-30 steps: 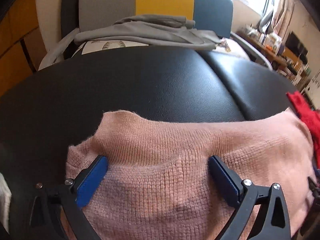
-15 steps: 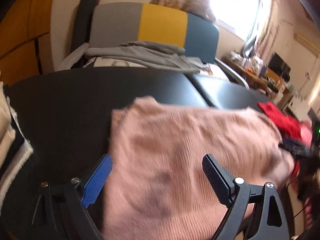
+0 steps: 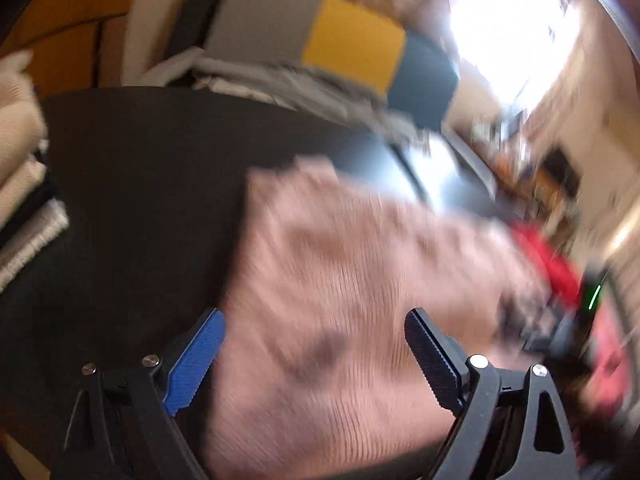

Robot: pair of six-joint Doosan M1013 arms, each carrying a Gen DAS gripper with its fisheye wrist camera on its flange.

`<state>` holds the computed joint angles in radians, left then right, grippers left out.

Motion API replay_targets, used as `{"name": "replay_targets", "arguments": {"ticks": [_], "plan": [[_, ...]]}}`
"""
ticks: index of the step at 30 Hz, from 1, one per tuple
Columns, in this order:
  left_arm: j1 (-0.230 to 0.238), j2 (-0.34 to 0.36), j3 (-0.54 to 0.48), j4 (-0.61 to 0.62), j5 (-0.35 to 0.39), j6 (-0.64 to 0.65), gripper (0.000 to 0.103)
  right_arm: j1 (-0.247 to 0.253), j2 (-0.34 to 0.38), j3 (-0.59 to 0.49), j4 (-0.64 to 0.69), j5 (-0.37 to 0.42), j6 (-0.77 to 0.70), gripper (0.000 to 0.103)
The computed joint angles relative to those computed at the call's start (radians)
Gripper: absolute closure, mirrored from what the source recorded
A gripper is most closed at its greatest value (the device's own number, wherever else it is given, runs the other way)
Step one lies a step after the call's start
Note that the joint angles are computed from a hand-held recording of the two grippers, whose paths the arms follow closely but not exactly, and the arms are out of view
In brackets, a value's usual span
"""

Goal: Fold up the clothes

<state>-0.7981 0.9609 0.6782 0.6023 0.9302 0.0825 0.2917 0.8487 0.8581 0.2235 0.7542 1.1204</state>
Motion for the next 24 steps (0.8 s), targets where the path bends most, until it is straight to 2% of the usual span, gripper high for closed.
{"name": "replay_targets", "arguments": {"ticks": [1,4,7,10,14,15,16,18,21,22,23,24], "plan": [[0.010,-0.016,0.022,-0.004,-0.006,-0.014,0.004,-0.002,-0.003,0.008,0.012,-0.011,-0.008,0.000],[0.043,0.002,-0.022,-0.090,0.062,0.121,0.003,-0.006,-0.014,0.037,0.056,-0.052,-0.043,0.000],[0.095,-0.001,0.005,-0.305,-0.047,0.237,0.003,-0.009,-0.022,0.060,0.094,-0.085,-0.076,0.000],[0.126,0.002,0.025,-0.403,-0.144,0.284,0.002,-0.009,-0.026,0.072,0.116,-0.101,-0.095,0.000],[0.144,0.030,-0.009,-0.467,-0.190,0.359,0.002,-0.011,-0.027,0.076,0.133,-0.107,-0.110,0.000],[0.146,0.045,-0.043,-0.496,-0.158,0.402,0.002,-0.011,-0.027,0.075,0.135,-0.107,-0.111,0.000],[0.149,0.056,-0.063,-0.542,-0.149,0.464,0.005,-0.012,-0.026,0.074,0.137,-0.107,-0.112,0.000],[0.161,0.056,-0.049,-0.692,-0.216,0.572,0.054,-0.012,-0.026,0.074,0.142,-0.110,-0.116,0.000],[0.169,0.067,-0.058,-0.759,-0.223,0.603,0.061,-0.012,-0.026,0.076,0.149,-0.115,-0.121,0.000],[0.176,0.057,-0.021,-0.832,-0.279,0.626,0.065,-0.012,-0.026,0.077,0.151,-0.117,-0.122,0.000],[0.184,0.048,0.014,-0.912,-0.332,0.655,0.077,-0.013,-0.027,0.078,0.152,-0.119,-0.124,0.000],[0.185,0.043,0.041,-0.951,-0.374,0.642,0.079,-0.013,-0.027,0.078,0.153,-0.120,-0.125,0.000]]}}
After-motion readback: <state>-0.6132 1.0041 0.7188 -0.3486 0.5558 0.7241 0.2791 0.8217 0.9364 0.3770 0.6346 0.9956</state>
